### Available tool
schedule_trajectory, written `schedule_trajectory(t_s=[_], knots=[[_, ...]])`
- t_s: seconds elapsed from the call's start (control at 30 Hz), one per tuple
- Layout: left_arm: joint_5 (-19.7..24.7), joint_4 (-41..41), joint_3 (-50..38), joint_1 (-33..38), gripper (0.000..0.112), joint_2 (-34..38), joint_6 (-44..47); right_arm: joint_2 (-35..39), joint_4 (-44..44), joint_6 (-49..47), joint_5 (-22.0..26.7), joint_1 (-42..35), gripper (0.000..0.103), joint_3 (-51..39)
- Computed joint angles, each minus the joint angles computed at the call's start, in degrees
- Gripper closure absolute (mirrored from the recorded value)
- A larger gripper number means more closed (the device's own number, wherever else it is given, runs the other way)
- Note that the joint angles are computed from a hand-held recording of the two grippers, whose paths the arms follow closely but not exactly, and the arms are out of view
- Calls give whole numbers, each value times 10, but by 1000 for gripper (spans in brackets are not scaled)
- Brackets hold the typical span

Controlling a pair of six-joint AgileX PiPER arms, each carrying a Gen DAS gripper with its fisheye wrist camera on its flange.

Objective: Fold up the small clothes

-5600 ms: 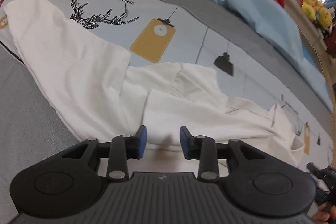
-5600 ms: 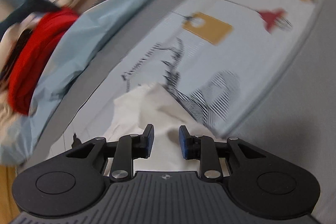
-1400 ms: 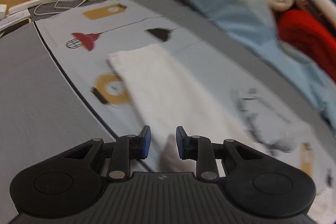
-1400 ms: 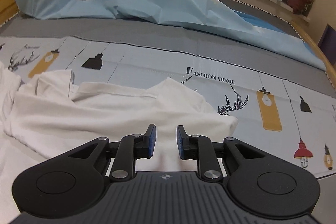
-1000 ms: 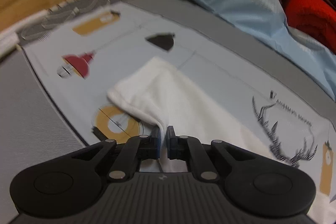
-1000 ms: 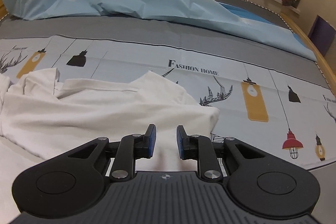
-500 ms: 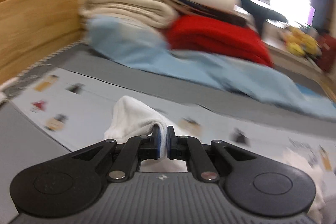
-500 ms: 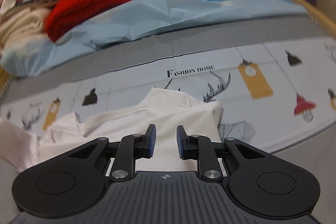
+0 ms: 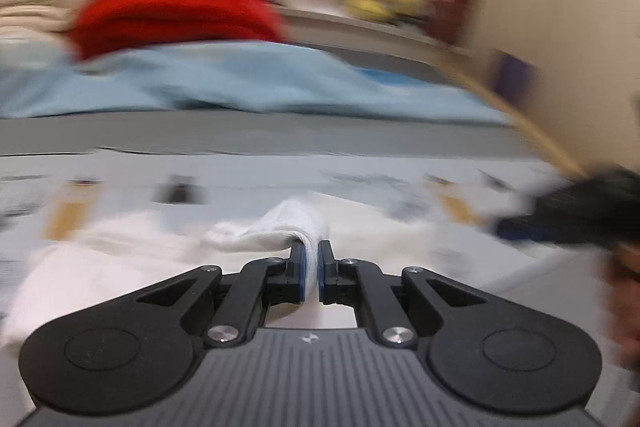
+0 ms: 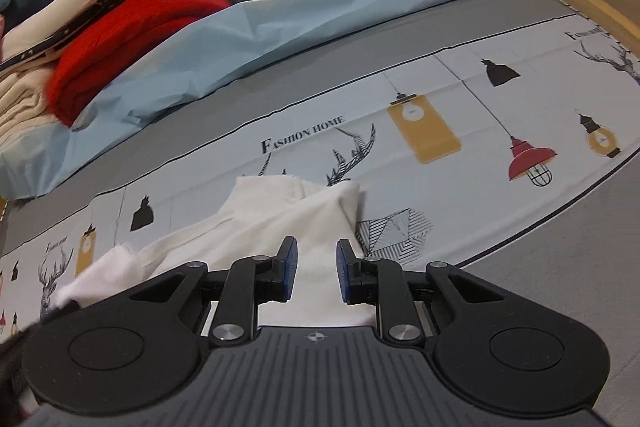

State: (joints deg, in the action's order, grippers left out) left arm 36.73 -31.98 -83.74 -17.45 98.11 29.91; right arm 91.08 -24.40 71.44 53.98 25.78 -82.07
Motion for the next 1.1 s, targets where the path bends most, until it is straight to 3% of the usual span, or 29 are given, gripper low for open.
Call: schedule_trajectory(t_s=[0.07, 0.1, 0.17, 0.23, 0.37, 0.47, 0.6, 0.73, 0.83, 0.87, 0.9, 1.0, 1.1], knots=[[83, -15, -32, -4, 99, 30, 24, 7, 2, -1, -2, -3, 81, -3], [100, -3, -40, -6, 99, 37, 12, 9, 4, 0, -3, -3, 81, -3], [109, 4, -59, 12, 87, 52, -9, 17, 9, 6, -6, -3, 81, -5], [118, 2, -96, 46, 83, 72, -37, 24, 19, 5, -10, -5, 81, -6], [127, 143, -211, 87, 83, 137, -192, 34, 57, 1, -35, -16, 79, 1], [170, 238, -305, 119, 83, 193, -298, 48, 84, -7, -37, -22, 76, 3], [232, 257, -421, 164, 83, 260, -354, 81, 99, -24, -17, -25, 74, -3], [265, 258, -485, 191, 83, 285, -369, 117, 107, -41, -14, -27, 74, 3], [269, 245, -461, 215, 83, 264, -358, 143, 108, -72, -21, -17, 74, -6], [264, 243, -445, 220, 83, 253, -356, 152, 92, -77, -9, -7, 78, -20], [260, 243, -433, 221, 83, 247, -357, 163, 69, -88, 9, 8, 92, -39], [266, 238, -438, 231, 83, 245, -354, 186, 11, -138, 65, 48, 94, -107], [271, 240, -448, 237, 83, 252, -352, 174, -12, -170, 77, 62, 96, -146]])
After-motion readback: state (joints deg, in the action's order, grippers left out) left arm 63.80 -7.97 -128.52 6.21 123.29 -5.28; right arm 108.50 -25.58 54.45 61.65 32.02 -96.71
